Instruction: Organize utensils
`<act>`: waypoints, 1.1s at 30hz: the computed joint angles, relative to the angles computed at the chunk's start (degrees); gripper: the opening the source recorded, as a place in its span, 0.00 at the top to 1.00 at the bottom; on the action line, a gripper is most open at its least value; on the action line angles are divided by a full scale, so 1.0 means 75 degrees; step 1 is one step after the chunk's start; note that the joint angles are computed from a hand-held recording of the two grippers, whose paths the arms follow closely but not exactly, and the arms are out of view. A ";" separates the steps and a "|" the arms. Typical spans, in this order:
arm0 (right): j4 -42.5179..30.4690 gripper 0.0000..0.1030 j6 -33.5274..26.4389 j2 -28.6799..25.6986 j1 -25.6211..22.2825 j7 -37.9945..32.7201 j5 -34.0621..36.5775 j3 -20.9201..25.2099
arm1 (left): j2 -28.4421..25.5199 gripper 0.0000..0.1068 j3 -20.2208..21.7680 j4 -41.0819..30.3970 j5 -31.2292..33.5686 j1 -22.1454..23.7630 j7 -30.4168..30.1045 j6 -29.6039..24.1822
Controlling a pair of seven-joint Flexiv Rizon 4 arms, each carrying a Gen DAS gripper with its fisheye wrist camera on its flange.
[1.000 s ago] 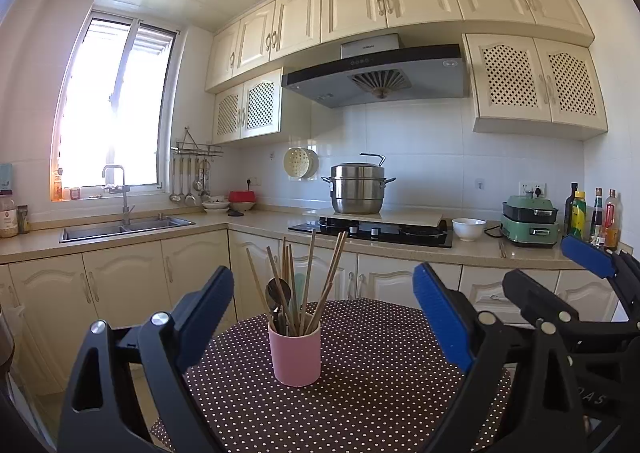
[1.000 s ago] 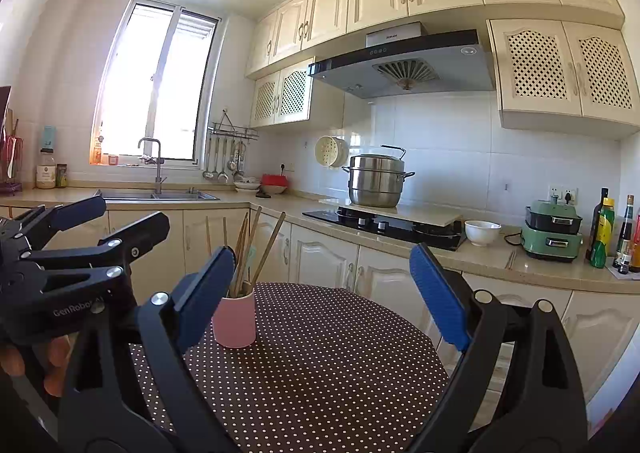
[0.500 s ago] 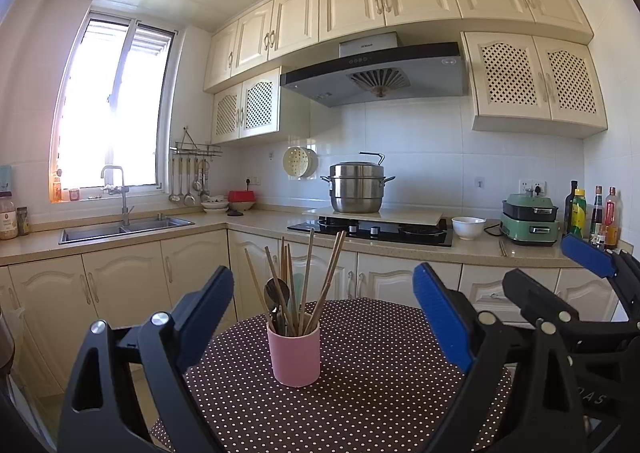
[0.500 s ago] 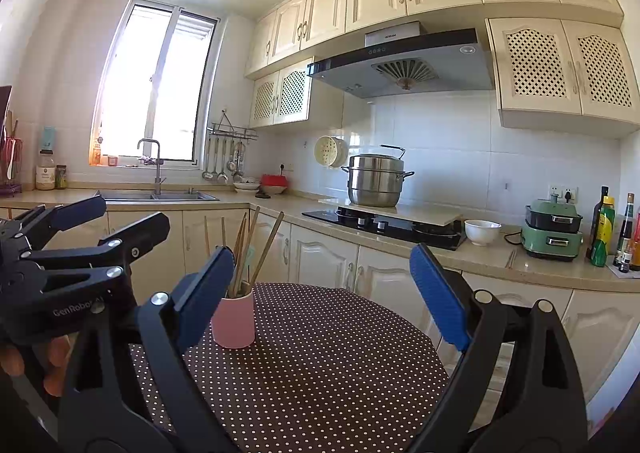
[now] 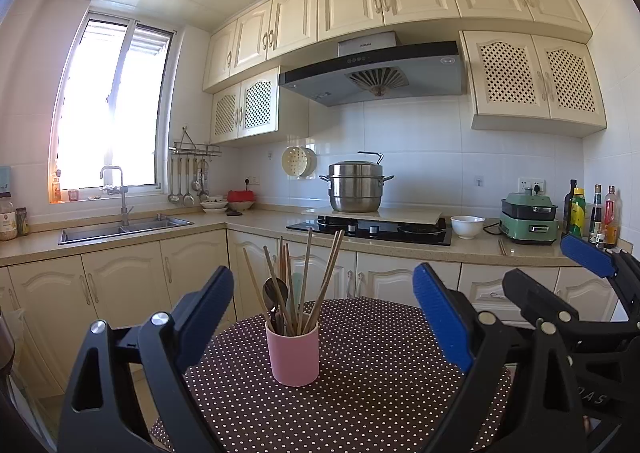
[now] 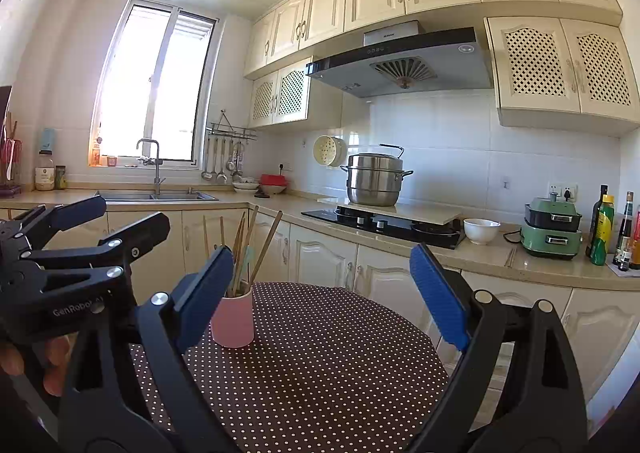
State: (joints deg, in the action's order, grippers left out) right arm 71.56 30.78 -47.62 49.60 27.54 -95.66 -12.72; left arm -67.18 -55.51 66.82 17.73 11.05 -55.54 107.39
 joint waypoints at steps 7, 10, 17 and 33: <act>0.0060 0.14 -0.0041 0.0014 0.0010 0.0051 0.0010 0.0025 | -0.0017 0.16 -0.0023 0.0032 0.0022 0.0031 0.0022 -0.0010; 0.0064 0.14 -0.0056 0.0010 0.0019 0.0059 0.0018 0.0033 | -0.0008 0.16 -0.0019 0.0036 0.0004 0.0025 0.0032 -0.0006; 0.0085 0.14 -0.0054 0.0022 0.0016 0.0069 0.0015 0.0042 | -0.0009 0.16 -0.0021 0.0053 0.0005 0.0021 0.0053 -0.0001; 0.0050 0.14 -0.0079 -0.0002 0.0039 0.0057 0.0137 0.0042 | -0.0010 0.16 0.0025 0.0072 -0.0032 -0.0004 0.0094 -0.0017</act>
State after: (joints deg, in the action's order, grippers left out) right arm 71.93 30.19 -47.64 49.89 27.96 -94.63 -12.41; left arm -67.26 -55.32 67.36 17.49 11.02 -54.83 107.27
